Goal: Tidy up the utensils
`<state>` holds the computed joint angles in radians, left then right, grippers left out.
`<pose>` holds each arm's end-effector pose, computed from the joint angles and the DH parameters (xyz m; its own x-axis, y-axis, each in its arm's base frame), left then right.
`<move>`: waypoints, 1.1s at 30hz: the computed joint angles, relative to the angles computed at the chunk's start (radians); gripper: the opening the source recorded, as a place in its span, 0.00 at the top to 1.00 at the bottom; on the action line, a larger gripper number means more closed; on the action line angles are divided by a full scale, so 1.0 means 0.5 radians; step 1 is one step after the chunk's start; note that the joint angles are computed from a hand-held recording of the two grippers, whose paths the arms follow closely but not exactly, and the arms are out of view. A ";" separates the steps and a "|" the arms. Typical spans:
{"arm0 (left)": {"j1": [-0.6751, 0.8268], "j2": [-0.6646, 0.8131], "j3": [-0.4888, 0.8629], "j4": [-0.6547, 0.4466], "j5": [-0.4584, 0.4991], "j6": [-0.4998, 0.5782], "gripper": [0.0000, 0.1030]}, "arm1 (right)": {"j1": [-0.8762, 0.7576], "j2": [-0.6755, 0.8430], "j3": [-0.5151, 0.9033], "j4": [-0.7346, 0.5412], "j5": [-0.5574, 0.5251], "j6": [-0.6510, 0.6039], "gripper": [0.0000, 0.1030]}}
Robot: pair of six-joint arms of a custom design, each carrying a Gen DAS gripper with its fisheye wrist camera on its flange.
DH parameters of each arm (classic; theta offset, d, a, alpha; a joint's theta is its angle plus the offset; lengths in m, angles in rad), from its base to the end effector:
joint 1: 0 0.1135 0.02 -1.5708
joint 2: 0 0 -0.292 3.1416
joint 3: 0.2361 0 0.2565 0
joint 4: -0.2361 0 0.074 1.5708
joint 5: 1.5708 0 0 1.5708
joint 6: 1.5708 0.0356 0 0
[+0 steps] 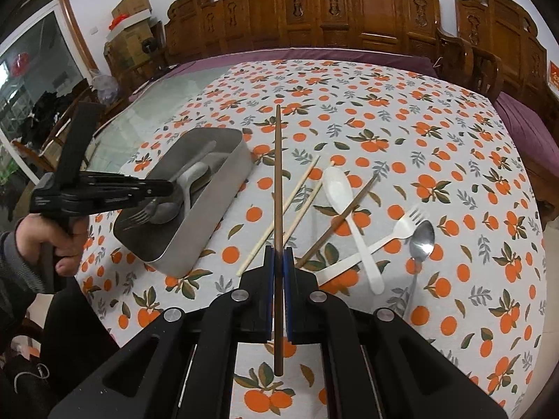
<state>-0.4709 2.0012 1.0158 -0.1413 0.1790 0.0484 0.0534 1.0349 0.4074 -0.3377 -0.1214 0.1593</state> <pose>0.3326 -0.1765 0.1057 -0.7789 0.4500 -0.4369 0.5530 0.8214 -0.1398 0.1698 0.0134 0.1768 -0.8299 0.1133 -0.5463 0.0100 0.9820 0.1886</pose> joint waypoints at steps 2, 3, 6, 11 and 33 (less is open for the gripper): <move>-0.002 0.034 0.010 0.002 -0.012 0.002 0.94 | 0.034 0.012 0.001 0.008 0.013 0.018 0.94; -0.004 0.057 0.021 0.001 -0.017 0.001 0.94 | 0.050 0.018 0.002 0.011 0.018 0.028 0.94; -0.018 0.081 0.032 0.008 -0.017 0.003 0.94 | 0.094 0.038 0.006 0.022 0.036 0.052 0.94; -0.041 0.103 0.074 -0.017 -0.047 -0.014 0.94 | 0.168 0.056 0.027 0.023 0.064 0.092 0.94; 0.179 -0.476 -0.313 0.088 0.079 0.073 0.92 | 0.617 0.399 0.203 0.220 0.211 0.366 0.94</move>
<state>-0.3812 1.7630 0.8592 -0.0974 0.2183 0.0849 0.3619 1.2345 0.5091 -0.2275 -0.0160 0.3424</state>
